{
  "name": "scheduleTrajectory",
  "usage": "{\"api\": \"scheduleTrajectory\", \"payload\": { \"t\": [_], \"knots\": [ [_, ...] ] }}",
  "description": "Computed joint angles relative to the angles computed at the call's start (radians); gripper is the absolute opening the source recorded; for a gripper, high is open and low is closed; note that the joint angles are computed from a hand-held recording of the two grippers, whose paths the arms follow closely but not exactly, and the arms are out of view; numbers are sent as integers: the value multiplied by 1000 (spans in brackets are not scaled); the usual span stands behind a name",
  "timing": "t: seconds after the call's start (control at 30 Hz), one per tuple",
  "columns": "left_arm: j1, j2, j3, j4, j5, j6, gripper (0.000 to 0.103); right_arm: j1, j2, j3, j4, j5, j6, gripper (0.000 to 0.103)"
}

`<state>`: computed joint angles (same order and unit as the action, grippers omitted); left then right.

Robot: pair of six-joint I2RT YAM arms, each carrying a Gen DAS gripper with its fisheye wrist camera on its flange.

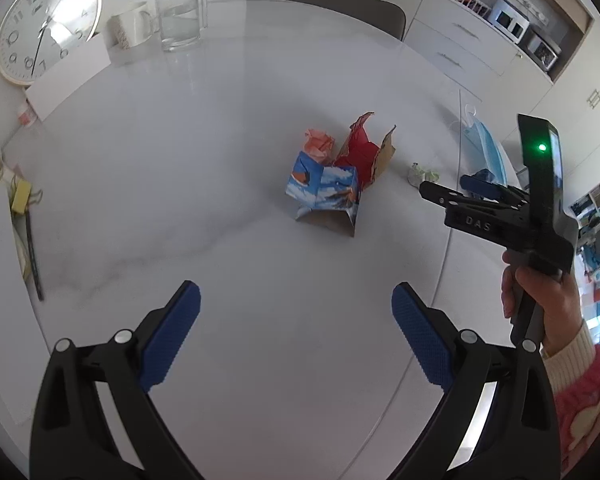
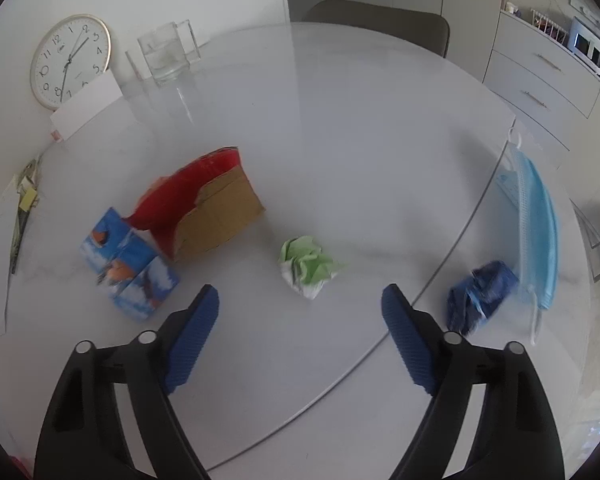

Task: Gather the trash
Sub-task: 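Grasp the green-white crumpled paper with the right tool while the left tool grasps the cardboard packet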

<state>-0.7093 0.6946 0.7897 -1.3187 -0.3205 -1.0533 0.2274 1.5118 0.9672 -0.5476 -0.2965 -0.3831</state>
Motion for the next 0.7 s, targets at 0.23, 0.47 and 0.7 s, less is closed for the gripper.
{"api": "scheduleTrajectory", "payload": {
  "t": [0.23, 0.47, 0.7],
  "knots": [
    [227, 62, 21, 150, 75, 336, 92, 23, 80, 32, 17, 25, -17, 43],
    [361, 212, 68, 325, 193, 664, 92, 10, 99, 47, -11, 11, -36, 20],
    [462, 520, 178, 482, 310, 970, 92, -80, 52, 33, -51, -80, -27, 19]
  ]
}}
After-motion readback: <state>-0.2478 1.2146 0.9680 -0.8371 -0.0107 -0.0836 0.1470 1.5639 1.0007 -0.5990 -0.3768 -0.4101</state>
